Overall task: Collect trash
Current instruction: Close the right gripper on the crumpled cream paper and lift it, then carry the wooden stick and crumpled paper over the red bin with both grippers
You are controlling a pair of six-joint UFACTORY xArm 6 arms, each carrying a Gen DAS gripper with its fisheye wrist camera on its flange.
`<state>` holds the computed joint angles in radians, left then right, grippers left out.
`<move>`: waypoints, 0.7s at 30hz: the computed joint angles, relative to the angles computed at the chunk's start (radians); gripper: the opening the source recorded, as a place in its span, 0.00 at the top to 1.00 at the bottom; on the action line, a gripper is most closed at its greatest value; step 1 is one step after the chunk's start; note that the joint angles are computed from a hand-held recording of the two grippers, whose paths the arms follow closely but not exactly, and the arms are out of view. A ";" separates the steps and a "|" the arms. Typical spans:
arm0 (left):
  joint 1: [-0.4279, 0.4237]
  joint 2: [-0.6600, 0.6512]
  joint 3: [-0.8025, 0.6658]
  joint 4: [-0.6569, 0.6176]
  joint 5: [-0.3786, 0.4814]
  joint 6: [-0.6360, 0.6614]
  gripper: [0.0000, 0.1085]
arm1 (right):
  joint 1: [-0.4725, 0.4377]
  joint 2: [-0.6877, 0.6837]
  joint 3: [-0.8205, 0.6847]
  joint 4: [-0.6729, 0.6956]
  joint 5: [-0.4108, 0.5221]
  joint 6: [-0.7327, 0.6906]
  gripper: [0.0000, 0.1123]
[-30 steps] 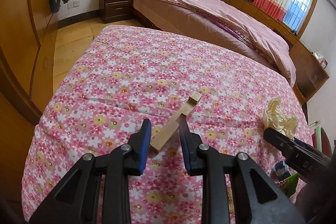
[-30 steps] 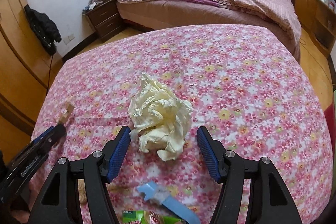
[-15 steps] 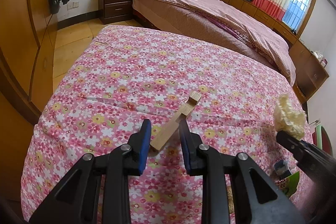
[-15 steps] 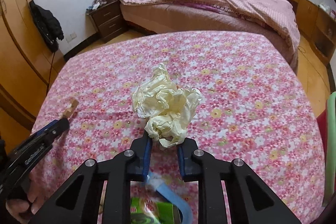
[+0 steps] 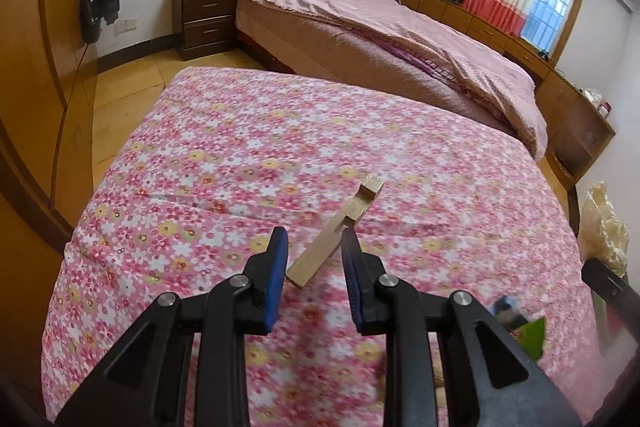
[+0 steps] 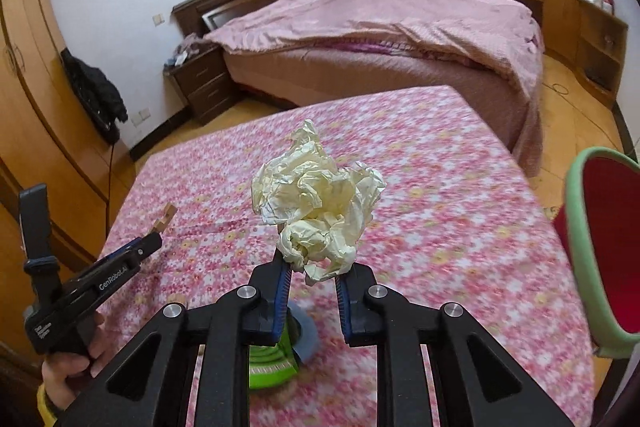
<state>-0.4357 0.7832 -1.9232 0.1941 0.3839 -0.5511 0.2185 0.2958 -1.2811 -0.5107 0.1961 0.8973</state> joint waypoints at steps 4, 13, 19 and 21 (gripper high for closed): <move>-0.018 -0.043 0.045 -0.007 -0.019 0.016 0.75 | -0.021 -0.071 0.072 -0.104 -0.020 0.112 0.82; -0.070 -0.144 0.152 -0.074 -0.058 0.087 0.75 | -0.070 -0.199 0.204 -0.275 -0.071 0.292 0.82; -0.112 -0.177 0.170 -0.087 -0.059 0.116 0.75 | -0.103 -0.275 0.280 -0.342 -0.085 0.376 0.82; -0.128 -0.186 0.174 -0.092 -0.058 0.125 0.75 | -0.116 -0.298 0.304 -0.355 -0.086 0.397 0.82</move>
